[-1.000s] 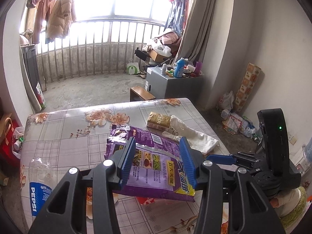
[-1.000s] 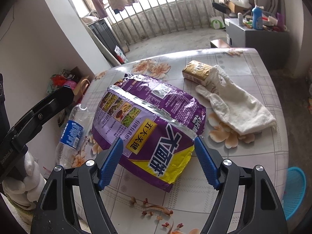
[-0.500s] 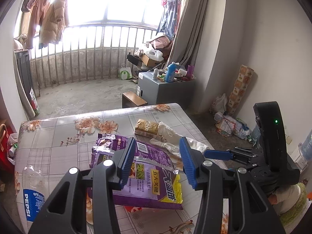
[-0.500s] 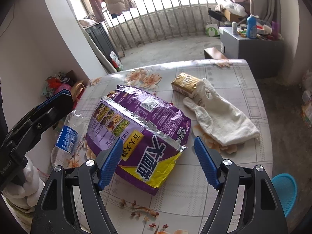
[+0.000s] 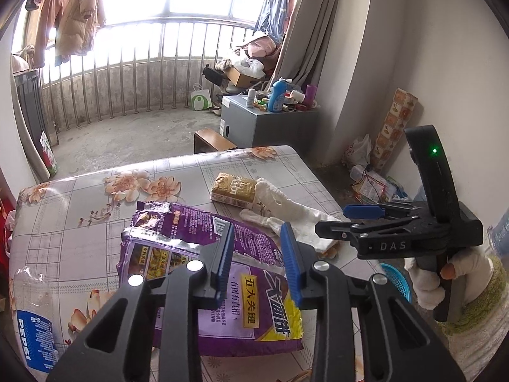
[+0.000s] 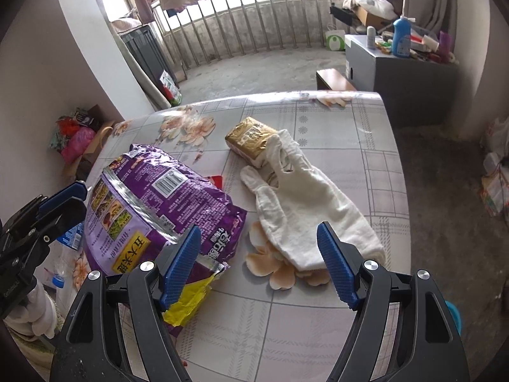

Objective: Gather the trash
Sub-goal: 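Reach the right tool toward the gold tissue pack and white towel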

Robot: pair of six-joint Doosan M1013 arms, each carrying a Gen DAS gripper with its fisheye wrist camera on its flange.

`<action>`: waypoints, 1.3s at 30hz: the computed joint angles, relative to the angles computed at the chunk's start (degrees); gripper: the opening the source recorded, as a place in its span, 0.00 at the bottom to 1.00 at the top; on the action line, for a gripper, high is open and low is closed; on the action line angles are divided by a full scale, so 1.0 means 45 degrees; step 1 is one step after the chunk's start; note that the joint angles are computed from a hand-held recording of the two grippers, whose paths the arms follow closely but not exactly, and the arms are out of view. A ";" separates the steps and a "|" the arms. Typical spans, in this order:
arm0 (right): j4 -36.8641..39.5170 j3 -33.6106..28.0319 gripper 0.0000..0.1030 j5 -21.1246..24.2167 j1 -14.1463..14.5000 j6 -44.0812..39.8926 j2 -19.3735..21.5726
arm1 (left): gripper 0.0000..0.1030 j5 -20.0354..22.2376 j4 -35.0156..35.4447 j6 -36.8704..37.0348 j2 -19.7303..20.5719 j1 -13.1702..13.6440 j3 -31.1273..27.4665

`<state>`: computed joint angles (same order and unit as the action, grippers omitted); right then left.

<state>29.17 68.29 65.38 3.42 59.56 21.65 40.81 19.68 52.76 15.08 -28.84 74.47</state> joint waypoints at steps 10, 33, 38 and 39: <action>-0.0890 -0.1776 0.70 0.0232 0.0091 0.0380 0.1639 | 0.17 0.0253 -0.1063 0.1068 0.0631 0.0223 -0.0503; 0.1271 -0.4102 0.37 0.2719 0.0237 -0.0743 0.3495 | 0.17 0.0586 -0.1581 0.1413 0.0704 0.0321 -0.0598; 0.1429 -0.4392 0.43 0.2973 0.0119 -0.0281 0.3567 | 0.17 0.0462 -0.1715 0.1449 0.0546 0.0293 -0.0429; 0.1520 -0.4541 0.49 0.3076 0.0132 -0.0324 0.3640 | 0.17 0.0441 -0.1692 0.1429 0.0521 0.0286 -0.0409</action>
<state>36.01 47.86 79.22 4.01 58.10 38.03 42.80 12.06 59.19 17.43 -27.55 72.63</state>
